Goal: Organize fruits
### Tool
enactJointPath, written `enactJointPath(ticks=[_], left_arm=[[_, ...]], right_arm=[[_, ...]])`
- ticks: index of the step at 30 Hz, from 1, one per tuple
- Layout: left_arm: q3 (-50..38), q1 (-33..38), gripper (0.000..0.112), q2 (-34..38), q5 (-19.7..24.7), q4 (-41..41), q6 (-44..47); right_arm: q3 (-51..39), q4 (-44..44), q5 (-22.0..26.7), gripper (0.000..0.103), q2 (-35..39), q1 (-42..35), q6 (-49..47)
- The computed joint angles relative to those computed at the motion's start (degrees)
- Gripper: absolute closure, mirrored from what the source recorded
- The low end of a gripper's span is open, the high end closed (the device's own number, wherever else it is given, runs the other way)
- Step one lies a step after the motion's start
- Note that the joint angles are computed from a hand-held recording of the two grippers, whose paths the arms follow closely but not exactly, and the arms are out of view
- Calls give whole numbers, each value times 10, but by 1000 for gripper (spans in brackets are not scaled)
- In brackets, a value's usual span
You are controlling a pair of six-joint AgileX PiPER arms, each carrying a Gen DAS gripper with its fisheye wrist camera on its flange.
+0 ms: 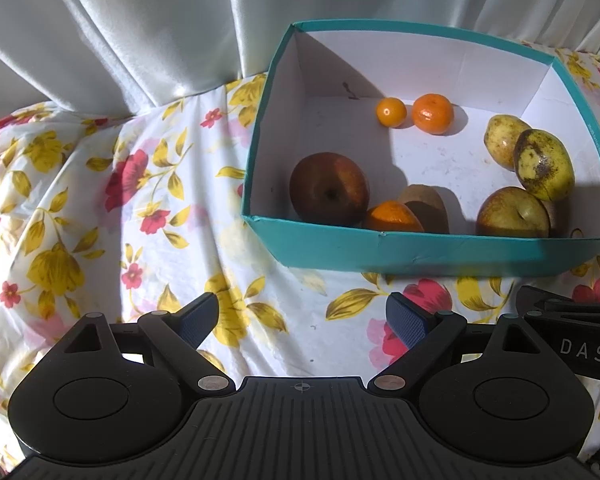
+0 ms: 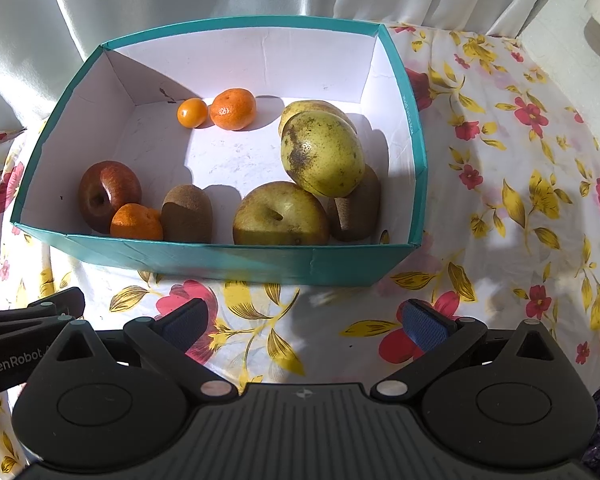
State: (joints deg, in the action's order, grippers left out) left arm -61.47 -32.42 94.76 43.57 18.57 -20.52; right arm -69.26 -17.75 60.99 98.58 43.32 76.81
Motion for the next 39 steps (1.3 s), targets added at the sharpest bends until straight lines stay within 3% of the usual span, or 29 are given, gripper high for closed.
enactJointPath(ticks=[39], left_arm=[[0, 0, 18, 5, -2, 0, 1]], right_arm=[[-5, -4, 5, 0, 8, -2, -2]])
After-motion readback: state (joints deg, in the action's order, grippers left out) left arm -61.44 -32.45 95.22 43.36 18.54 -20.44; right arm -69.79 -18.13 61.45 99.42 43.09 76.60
